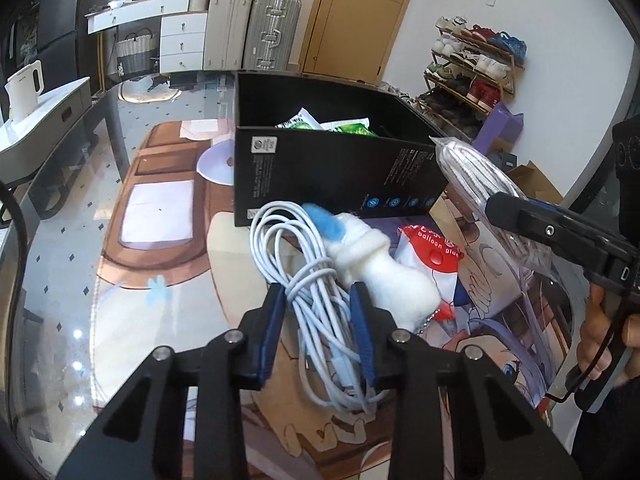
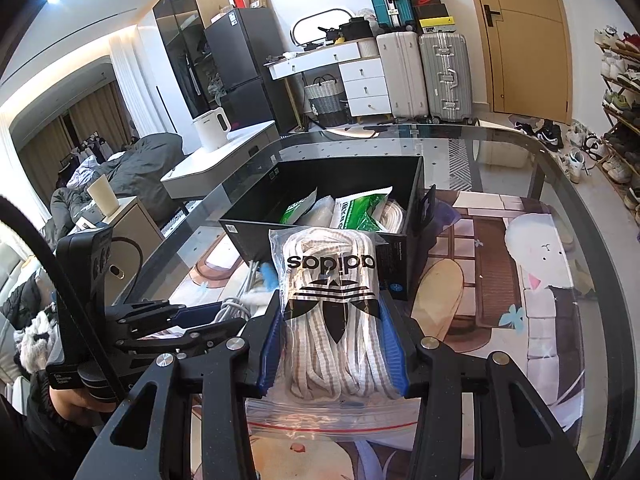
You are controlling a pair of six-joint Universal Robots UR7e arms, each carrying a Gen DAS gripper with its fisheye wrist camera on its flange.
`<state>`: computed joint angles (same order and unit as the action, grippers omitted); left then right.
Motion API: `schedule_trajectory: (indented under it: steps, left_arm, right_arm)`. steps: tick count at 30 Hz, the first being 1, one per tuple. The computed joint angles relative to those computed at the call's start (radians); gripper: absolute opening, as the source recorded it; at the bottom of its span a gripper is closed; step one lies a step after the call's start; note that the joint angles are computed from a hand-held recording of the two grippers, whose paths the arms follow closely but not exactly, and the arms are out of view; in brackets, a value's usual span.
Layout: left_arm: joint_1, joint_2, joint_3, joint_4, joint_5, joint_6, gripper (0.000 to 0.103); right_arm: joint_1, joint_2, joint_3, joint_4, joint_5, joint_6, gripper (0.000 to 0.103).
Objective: Organize soft objects
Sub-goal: 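Grasp the white cable coil with the left gripper while the right holds the adidas bag, then lift the cable coil and adidas bag and carry both over the box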
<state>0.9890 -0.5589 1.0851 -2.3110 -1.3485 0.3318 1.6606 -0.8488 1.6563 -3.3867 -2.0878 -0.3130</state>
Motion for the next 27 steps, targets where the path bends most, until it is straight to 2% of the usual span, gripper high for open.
schedule_trajectory:
  steps: [1,3,6,15,20,22,23,24,27]
  left_arm:
    - [0.001,-0.003,0.004,-0.009,-0.003,0.004,0.029]
    - [0.003,-0.014,0.017,-0.028,-0.006,0.009,0.019]
    - [0.005,-0.025,0.027,-0.04,-0.005,0.025,0.012]
    - [0.005,-0.019,0.015,-0.027,-0.001,0.02,0.012]
    - [0.001,-0.014,0.013,-0.016,0.01,0.015,0.017]
    - [0.0,-0.008,0.001,0.001,0.014,0.008,0.03]
    - [0.0,-0.006,-0.003,0.008,0.014,0.005,0.042]
    - [0.003,-0.006,-0.004,0.014,0.002,0.001,0.049]
    - [0.004,-0.004,-0.01,0.034,-0.018,-0.003,0.049]
  right_arm:
    - [0.0,0.001,-0.001,0.001,-0.001,0.001,0.044]
    - [0.001,0.002,-0.002,0.001,-0.004,0.004,0.044]
    - [0.002,0.003,-0.002,0.002,-0.003,0.002,0.044]
    - [0.006,0.005,-0.007,0.01,-0.006,0.002,0.044]
    - [0.008,0.008,-0.009,0.012,-0.009,0.001,0.044]
    - [0.008,0.009,-0.01,0.012,-0.011,0.001,0.044]
    - [0.007,0.008,-0.009,0.012,-0.01,0.001,0.044]
    - [0.007,0.008,-0.009,0.012,-0.01,0.0,0.044]
    - [0.007,0.008,-0.009,0.012,-0.011,-0.001,0.044]
